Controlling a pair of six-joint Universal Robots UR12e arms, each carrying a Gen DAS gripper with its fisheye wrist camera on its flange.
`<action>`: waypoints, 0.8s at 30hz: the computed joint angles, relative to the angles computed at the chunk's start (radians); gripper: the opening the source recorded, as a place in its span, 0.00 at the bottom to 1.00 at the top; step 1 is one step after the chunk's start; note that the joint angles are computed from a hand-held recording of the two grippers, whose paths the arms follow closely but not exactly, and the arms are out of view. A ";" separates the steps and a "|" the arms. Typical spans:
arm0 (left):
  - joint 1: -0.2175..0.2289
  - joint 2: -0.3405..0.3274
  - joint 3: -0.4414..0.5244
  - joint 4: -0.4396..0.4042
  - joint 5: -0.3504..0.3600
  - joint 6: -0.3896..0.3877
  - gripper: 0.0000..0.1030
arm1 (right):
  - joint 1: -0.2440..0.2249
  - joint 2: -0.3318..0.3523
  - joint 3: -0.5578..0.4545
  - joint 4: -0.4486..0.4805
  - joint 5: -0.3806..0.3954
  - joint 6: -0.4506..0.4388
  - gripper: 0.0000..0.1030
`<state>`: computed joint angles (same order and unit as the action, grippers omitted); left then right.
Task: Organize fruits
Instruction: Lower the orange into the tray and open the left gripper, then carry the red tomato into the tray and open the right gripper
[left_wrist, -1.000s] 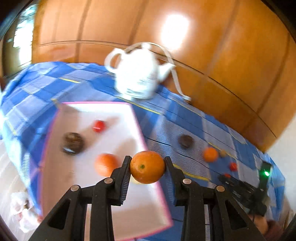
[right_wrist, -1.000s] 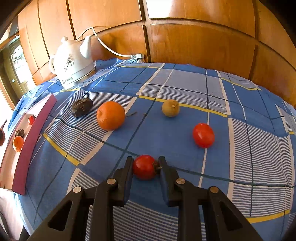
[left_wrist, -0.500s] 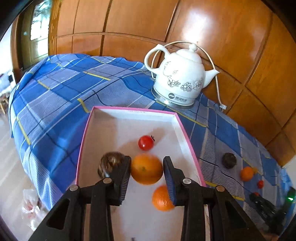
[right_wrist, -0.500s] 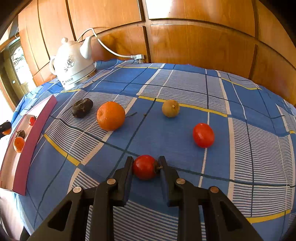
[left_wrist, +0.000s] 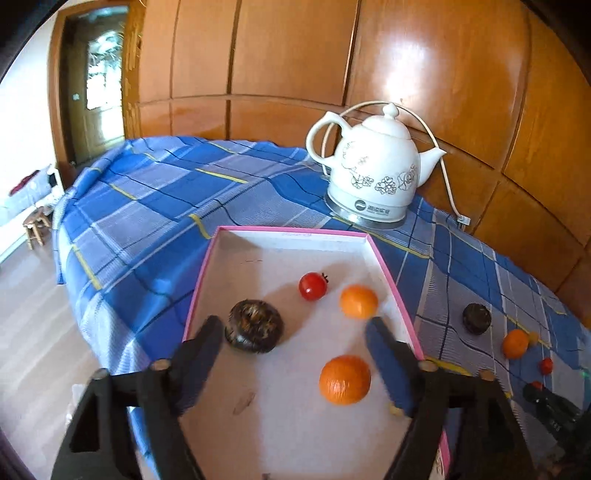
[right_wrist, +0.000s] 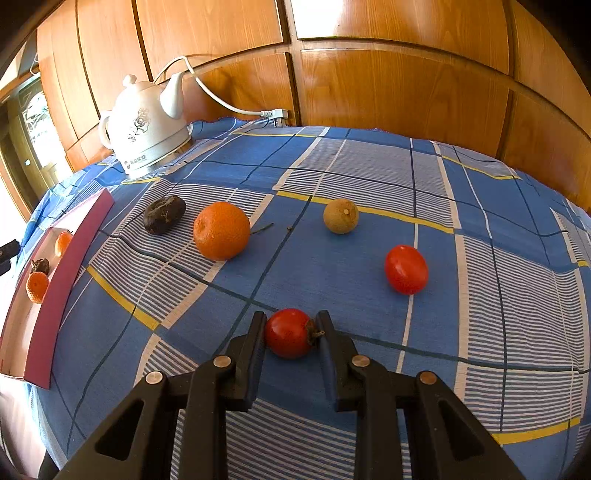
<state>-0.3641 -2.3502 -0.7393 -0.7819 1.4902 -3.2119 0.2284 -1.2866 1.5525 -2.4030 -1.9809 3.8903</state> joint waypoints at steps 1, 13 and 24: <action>-0.002 0.009 -0.018 0.017 0.012 -0.004 0.88 | 0.000 0.000 -0.001 0.001 -0.001 -0.001 0.26; -0.010 0.087 -0.134 0.050 0.014 -0.014 0.95 | 0.001 0.000 -0.002 0.003 -0.004 -0.004 0.26; -0.007 0.122 -0.196 0.092 -0.007 0.015 0.95 | 0.002 0.001 -0.004 0.005 -0.007 -0.004 0.26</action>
<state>-0.3709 -2.2283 -0.9351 -0.6898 1.4832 -3.1967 0.2302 -1.2853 1.5482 -2.3976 -1.9878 3.8860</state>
